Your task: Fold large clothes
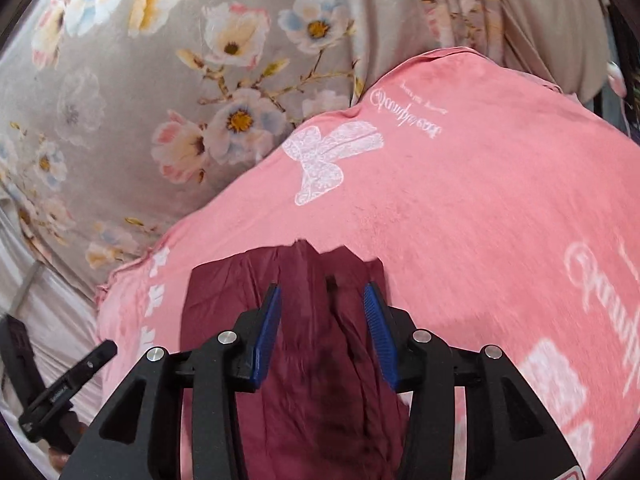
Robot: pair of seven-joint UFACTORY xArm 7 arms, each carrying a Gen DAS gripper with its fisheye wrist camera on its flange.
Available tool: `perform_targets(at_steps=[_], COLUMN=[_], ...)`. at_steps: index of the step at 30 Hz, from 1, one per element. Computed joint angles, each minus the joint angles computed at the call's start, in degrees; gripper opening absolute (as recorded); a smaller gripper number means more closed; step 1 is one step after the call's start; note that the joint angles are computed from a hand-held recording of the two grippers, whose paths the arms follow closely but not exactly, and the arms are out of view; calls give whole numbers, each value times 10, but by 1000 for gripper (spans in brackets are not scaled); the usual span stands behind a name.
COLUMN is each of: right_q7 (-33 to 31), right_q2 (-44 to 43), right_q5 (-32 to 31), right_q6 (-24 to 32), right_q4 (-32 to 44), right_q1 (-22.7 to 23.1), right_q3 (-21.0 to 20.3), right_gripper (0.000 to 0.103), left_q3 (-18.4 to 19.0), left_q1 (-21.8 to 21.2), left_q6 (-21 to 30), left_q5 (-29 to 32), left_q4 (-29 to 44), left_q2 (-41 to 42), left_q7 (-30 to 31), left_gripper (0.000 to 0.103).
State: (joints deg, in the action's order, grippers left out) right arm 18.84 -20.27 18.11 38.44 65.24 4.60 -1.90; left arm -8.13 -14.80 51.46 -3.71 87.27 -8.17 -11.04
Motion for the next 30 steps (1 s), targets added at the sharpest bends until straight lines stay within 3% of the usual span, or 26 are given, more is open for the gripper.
perform_targets(at_steps=[2,5,8,10,13,30], right_q7=[-7,-10,-2,2,16,-28], right_q2=[53,119,136,128,122,158], right_q5=[18,58,70,92,55,59], right_q6=[24,51,27,5,-14,-46], right_q4=[47,96,89,67,47,3], right_q1=[6,3,-9,-14,-19,-17], right_q3=[-8,-9,0,2,12,19], right_gripper=[44,40,4,3,3,2], left_q3=[-21,-20,-5,7,22,41], left_q1=[-5,-29,-51,-69,-89,-106], left_q6=[10,35,60,86,100,101], left_q5=[64,122,129,141,153,161], left_q4=[69,157,234,290,314,300], left_q2=[62,142,214,261,284,320], left_q7=[-50,-91,-107,-111,-118,-136], left_gripper=[64,64,64,64,64,67])
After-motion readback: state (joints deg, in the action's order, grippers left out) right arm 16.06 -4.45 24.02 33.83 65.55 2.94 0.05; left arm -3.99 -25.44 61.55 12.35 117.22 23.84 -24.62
